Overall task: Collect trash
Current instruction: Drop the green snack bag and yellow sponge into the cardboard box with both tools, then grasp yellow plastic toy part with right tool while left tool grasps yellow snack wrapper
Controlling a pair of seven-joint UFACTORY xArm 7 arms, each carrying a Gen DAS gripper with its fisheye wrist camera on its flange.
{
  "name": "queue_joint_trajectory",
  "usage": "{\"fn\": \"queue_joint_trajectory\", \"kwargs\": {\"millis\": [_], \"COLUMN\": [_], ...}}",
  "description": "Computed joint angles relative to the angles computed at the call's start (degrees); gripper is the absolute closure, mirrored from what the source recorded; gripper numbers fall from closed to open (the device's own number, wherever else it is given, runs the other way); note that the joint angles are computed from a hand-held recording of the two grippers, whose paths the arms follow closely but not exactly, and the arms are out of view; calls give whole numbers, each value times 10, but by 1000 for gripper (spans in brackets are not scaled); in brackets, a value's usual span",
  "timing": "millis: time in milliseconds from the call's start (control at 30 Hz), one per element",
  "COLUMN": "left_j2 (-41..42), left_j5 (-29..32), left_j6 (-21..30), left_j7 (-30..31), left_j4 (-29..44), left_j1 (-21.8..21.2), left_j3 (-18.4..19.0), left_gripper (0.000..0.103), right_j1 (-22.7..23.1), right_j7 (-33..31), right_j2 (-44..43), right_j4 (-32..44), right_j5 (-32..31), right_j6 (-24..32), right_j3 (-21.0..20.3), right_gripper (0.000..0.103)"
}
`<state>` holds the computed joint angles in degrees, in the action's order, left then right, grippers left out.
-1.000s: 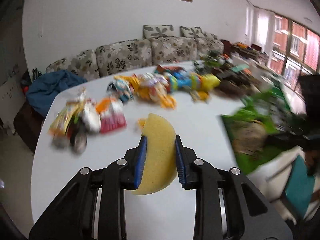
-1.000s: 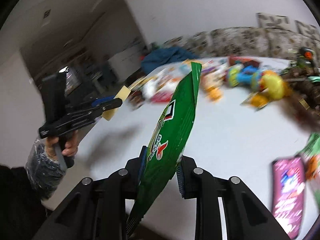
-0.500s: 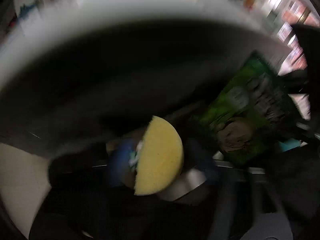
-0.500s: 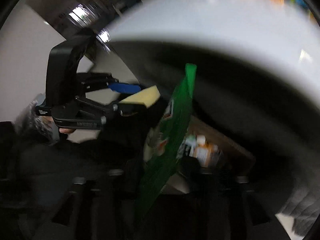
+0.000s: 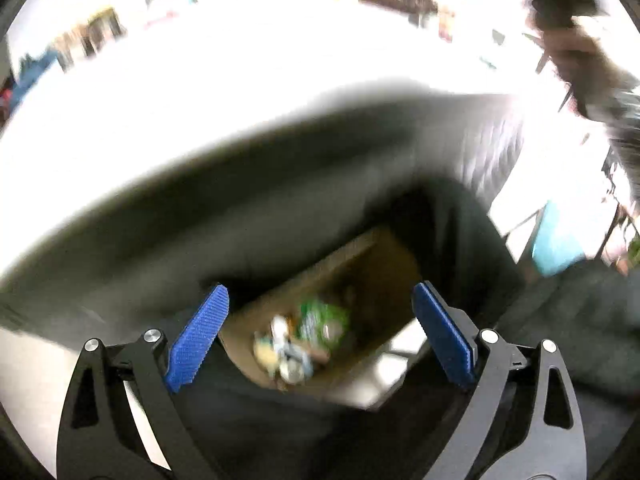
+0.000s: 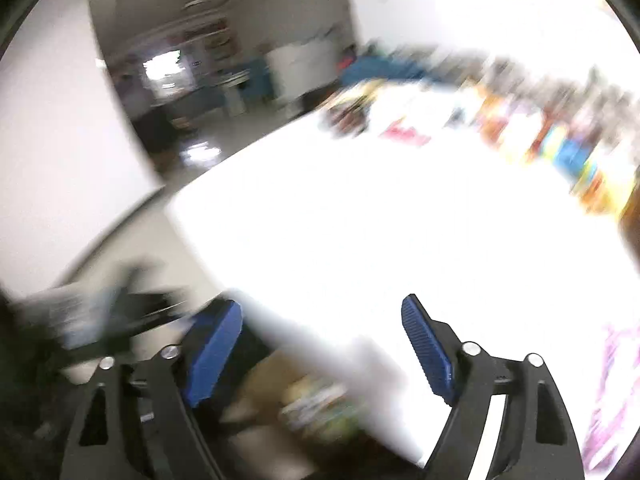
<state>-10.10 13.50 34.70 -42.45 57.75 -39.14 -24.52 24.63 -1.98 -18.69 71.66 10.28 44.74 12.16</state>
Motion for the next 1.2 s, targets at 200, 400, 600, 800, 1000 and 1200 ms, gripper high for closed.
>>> {"fn": "queue_joint_trajectory", "kwargs": {"millis": [200, 400, 600, 800, 1000, 1200], "left_j2": [-45, 7, 163, 373, 495, 375], "left_j5": [122, 196, 287, 250, 179, 173], "left_j6": [-2, 20, 84, 157, 229, 120], "left_j7": [-96, -160, -108, 83, 201, 137], "left_j4": [39, 104, 283, 572, 760, 586], "left_j1": [83, 159, 155, 132, 119, 95], "left_j3": [-4, 25, 78, 126, 145, 191], "left_gripper": [11, 11, 11, 12, 55, 97], "right_j1": [-18, 14, 18, -29, -43, -40], "right_j7": [66, 40, 28, 1, -2, 5], "right_j2": [313, 494, 465, 359, 312, 288], "right_j4": [298, 535, 488, 325, 258, 231], "right_j5": [-155, -121, -98, -15, 14, 9], "right_j6": [45, 150, 142, 78, 48, 26], "right_j3": [1, -31, -41, -19, -18, -17], "right_gripper": [32, 44, 60, 60, 60, 60]}}
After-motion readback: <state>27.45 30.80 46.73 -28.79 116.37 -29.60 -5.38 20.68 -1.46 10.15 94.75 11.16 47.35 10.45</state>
